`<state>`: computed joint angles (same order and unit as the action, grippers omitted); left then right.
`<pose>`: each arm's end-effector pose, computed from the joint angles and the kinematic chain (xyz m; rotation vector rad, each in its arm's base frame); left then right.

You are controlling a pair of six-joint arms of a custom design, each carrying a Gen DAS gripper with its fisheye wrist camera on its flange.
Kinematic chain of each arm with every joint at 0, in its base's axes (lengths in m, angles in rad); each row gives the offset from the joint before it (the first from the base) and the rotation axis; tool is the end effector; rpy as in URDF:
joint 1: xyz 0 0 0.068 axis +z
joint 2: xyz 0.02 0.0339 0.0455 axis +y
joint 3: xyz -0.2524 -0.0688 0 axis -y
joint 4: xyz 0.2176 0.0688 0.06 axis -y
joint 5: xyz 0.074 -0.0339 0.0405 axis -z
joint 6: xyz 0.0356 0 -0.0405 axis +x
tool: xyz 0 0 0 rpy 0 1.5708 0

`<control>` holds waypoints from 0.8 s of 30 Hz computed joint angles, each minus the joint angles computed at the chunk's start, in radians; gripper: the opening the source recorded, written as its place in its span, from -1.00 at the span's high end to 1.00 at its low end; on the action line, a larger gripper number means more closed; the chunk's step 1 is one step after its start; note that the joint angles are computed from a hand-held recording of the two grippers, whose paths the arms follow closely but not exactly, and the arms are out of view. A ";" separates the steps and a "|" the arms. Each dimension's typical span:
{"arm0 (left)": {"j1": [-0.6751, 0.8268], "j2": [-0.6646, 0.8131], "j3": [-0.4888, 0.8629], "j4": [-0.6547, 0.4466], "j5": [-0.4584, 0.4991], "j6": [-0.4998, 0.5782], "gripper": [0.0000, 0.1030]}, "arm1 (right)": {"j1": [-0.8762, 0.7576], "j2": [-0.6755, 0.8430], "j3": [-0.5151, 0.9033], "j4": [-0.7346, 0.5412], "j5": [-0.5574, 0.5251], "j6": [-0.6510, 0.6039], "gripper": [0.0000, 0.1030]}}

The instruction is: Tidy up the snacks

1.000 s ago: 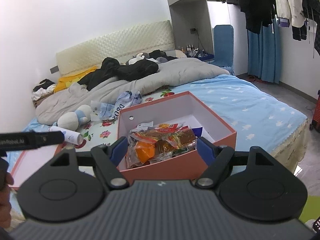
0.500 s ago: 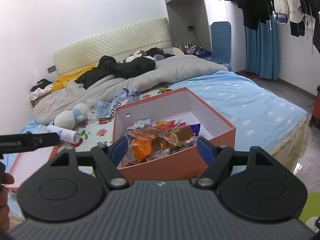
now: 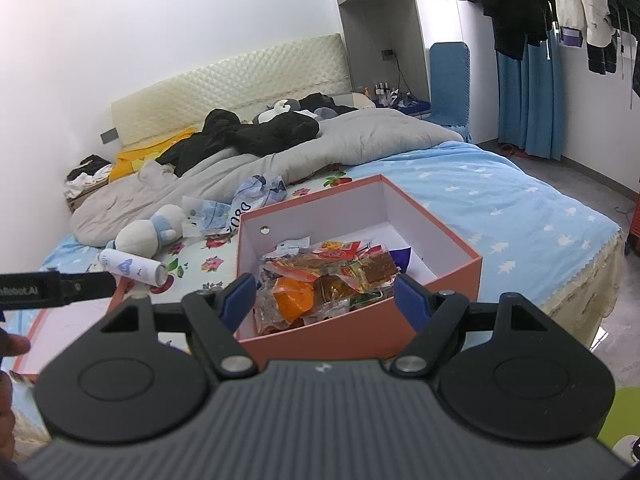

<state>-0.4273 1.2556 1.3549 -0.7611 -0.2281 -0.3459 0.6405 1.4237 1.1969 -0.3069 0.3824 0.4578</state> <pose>0.2200 -0.0913 0.3680 -0.0337 2.2178 -0.1730 0.2490 0.1690 0.3183 0.0387 2.0733 0.2736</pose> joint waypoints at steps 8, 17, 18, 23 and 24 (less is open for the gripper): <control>0.001 0.015 0.044 -0.035 0.010 0.007 -0.97 | -0.007 -0.001 0.009 -0.012 -0.009 -0.003 -0.69; -0.021 0.018 0.066 -0.055 -0.012 0.005 -0.97 | -0.028 -0.009 0.018 -0.023 0.003 0.020 -1.00; -0.020 0.018 0.067 -0.057 -0.012 -0.002 -0.97 | -0.030 -0.010 0.017 -0.025 0.003 0.019 -1.00; -0.016 0.018 0.067 -0.062 0.000 -0.020 -0.97 | -0.035 -0.008 0.015 -0.029 -0.004 0.028 -1.00; -0.017 0.019 0.068 -0.061 -0.003 -0.018 -0.97 | -0.035 -0.008 0.015 -0.029 -0.005 0.031 -1.00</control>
<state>-0.4448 1.2744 1.4227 -0.8225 -0.2310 -0.3638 0.6058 1.4159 1.2118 -0.3359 0.3773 0.4885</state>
